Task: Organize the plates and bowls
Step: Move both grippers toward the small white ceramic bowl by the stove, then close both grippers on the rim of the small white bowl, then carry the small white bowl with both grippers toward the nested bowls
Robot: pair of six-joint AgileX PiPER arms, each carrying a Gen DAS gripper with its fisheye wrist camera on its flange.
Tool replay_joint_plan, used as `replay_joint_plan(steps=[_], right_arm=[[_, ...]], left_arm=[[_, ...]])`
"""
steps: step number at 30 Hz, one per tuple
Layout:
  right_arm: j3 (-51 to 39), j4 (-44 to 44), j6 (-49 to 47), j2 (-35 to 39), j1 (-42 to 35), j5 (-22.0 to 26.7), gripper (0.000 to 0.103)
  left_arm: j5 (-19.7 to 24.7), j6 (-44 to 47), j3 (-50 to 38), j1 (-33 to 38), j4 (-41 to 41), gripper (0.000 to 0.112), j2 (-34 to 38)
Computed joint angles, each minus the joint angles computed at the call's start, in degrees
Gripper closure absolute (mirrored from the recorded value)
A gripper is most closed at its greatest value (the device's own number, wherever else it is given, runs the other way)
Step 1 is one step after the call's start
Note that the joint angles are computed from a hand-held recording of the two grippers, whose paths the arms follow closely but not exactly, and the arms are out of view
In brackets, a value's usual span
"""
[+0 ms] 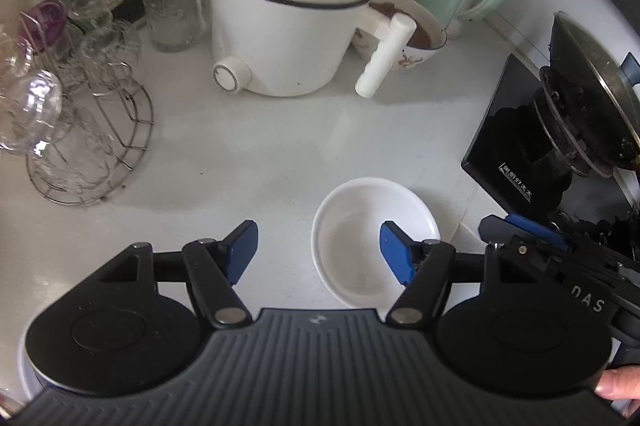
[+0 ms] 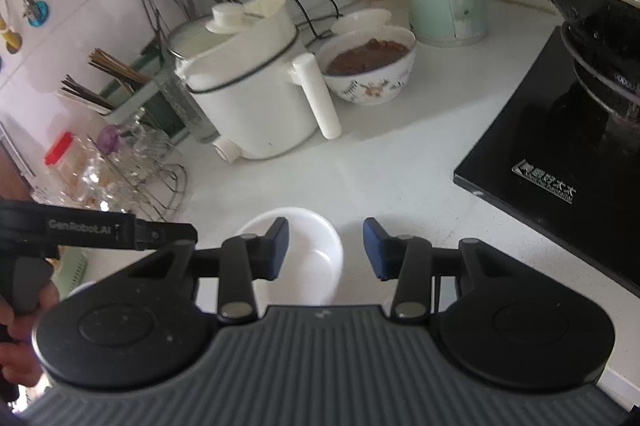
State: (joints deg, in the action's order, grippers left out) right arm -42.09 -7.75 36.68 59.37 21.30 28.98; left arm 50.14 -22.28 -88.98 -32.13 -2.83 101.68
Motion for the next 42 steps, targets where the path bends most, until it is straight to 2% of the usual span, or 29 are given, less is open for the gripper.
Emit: replay_joint_plan(steps=[2,5,8,12,16,19,21,23,25,28,31,37,42], right_arm=[[0.5,4.0,-3.5,1.0,-1.8,-1.1,0.058],[1.7,15.0,-13.8,3.3,-5.8,-3.2,0.058],[1.5,19.3,-17.6,6.6,-6.9,-3.2,0.059],[0.8,13.0,-11.1,8.9,-3.8,-3.7,0.059],[0.8,11.6,-7.4,10.9,-2.9,-4.6,0.059],[0.8,18.0,-12.2,12.6,-4.2,-5.2,0.066],[0.3,15.8,-10.1,13.2,-3.4,-5.0,0.067],[0.2,13.2,-7.3,13.5,-2.7,-5.1,0.075],[0.0,13.5,-7.3,14.4,-2.7,-5.1,0.080],[0.3,15.3,-8.1,15.0,-3.3,-5.4,0.086],[0.0,15.8,-8.9,15.1,-3.4,-5.4,0.093],[-0.7,20.1,-11.0,15.0,-5.4,-3.9,0.094],[-2.0,20.4,-10.9,13.7,-6.1,-2.3,0.093]], left_arm=[[-0.5,0.9,-0.1,0.5,-2.9,0.040,1.3],[-1.3,2.5,0.1,1.1,-6.7,0.040,3.4],[0.1,3.0,-1.2,1.5,-8.3,0.041,6.2],[1.2,4.9,-2.5,2.1,-10.1,0.041,8.6],[0.6,4.2,-2.6,1.9,-8.6,0.043,9.6],[-0.1,3.9,-1.7,2.5,-9.6,0.054,9.8],[-0.8,4.1,-0.9,3.2,-11.6,0.061,9.8],[-1.2,4.1,-0.4,3.6,-12.8,0.072,10.0],[-1.6,4.4,0.1,3.8,-13.4,0.086,9.7],[-1.7,4.9,-0.1,3.3,-12.2,0.100,9.7],[-1.8,6.0,0.0,3.2,-12.6,0.102,9.5],[-0.4,6.0,-2.1,3.9,-14.8,0.102,10.0],[0.7,5.1,-3.6,4.1,-15.0,0.102,9.3]])
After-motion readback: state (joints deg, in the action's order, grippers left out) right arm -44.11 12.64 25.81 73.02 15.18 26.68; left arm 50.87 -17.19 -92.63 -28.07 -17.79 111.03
